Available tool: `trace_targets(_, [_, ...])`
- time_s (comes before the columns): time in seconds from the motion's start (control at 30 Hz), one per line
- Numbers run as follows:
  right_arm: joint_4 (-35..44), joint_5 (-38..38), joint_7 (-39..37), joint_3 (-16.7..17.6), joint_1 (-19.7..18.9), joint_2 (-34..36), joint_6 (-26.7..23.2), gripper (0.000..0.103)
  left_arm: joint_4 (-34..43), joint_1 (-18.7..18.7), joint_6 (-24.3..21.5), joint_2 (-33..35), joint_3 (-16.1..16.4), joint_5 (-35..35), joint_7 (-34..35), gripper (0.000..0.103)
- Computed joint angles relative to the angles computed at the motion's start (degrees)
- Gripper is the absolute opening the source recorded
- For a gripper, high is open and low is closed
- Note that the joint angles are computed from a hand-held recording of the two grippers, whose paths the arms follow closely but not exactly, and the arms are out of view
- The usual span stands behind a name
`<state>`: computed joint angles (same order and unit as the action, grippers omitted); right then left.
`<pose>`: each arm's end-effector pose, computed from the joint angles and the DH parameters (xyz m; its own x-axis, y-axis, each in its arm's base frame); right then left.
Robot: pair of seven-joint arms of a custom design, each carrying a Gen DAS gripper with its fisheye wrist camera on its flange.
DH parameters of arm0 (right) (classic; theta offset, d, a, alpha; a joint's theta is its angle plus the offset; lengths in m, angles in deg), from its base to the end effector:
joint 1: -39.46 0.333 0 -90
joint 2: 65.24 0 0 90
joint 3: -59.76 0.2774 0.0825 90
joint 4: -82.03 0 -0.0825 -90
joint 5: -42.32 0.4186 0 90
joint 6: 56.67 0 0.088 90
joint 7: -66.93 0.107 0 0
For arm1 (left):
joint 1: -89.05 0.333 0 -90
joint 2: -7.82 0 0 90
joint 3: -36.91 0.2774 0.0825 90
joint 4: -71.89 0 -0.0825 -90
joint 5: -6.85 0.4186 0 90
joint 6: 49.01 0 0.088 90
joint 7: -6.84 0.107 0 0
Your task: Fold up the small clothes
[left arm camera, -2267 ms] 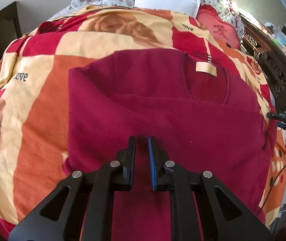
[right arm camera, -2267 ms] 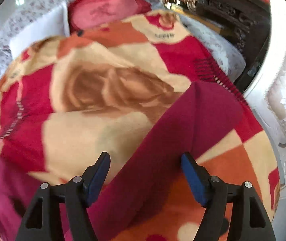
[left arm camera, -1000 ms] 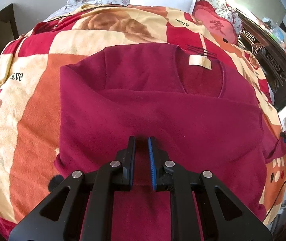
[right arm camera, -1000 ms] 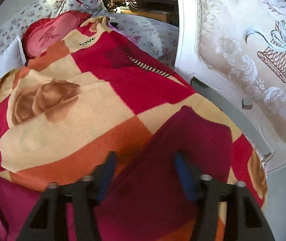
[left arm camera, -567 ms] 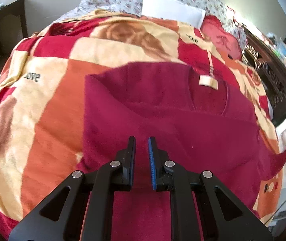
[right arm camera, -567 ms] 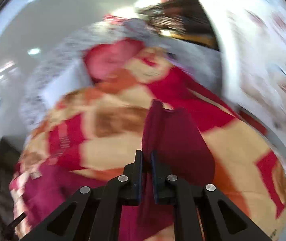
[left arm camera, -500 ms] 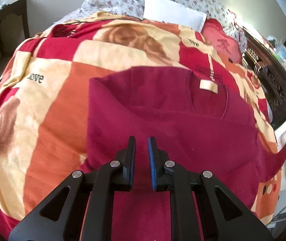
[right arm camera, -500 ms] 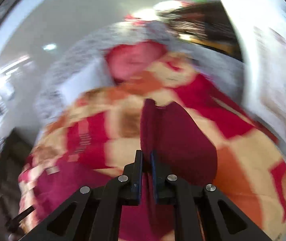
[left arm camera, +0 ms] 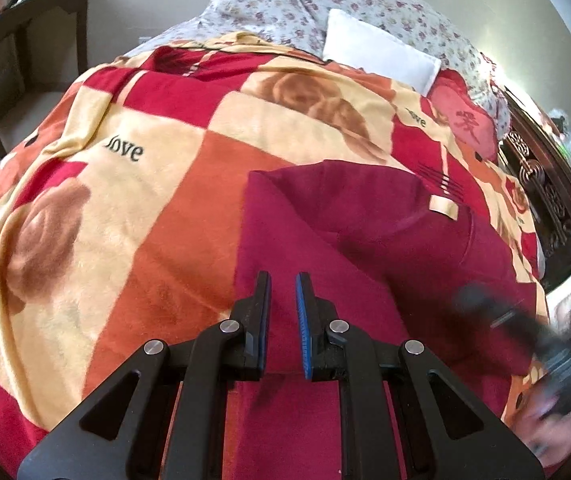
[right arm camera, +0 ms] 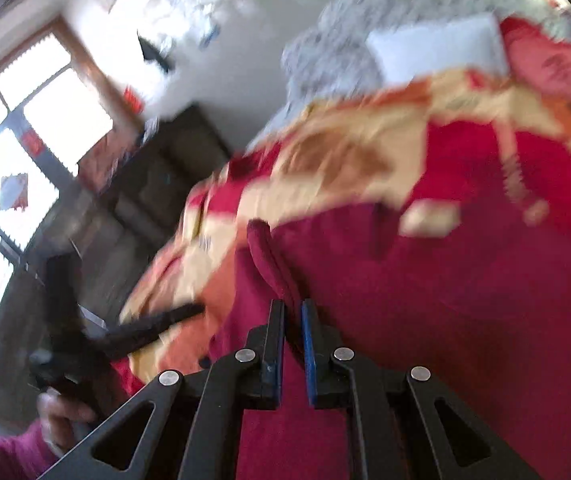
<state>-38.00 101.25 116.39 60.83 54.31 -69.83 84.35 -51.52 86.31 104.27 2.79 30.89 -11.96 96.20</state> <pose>0.5761 0.1635 0.4518 0.4203 -0.7388 -0.5267 -0.8176 -0.0567 -0.5730 0.5924 -0.0822 0.4511 0.0167 -0.9596 0.2808 -0.8313 -0.1694 -0.5293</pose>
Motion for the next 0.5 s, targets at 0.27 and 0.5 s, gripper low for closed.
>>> trace_targets(0.27, [-3.24, -9.28, 5.62, 0.46, -0.75, -1.39, -1.36, 0.027, 1.73, -0.86, 0.37, 1.84, -0.13, -5.9, 5.83, 0.011])
trace_targets(0.5, [-8.87, -6.37, 4.89, -3.11, -0.49, -8.31, -1.14, 0.046, 4.54, -1.68, -3.78, 4.51, -1.56, -12.45, 10.69, 0.034])
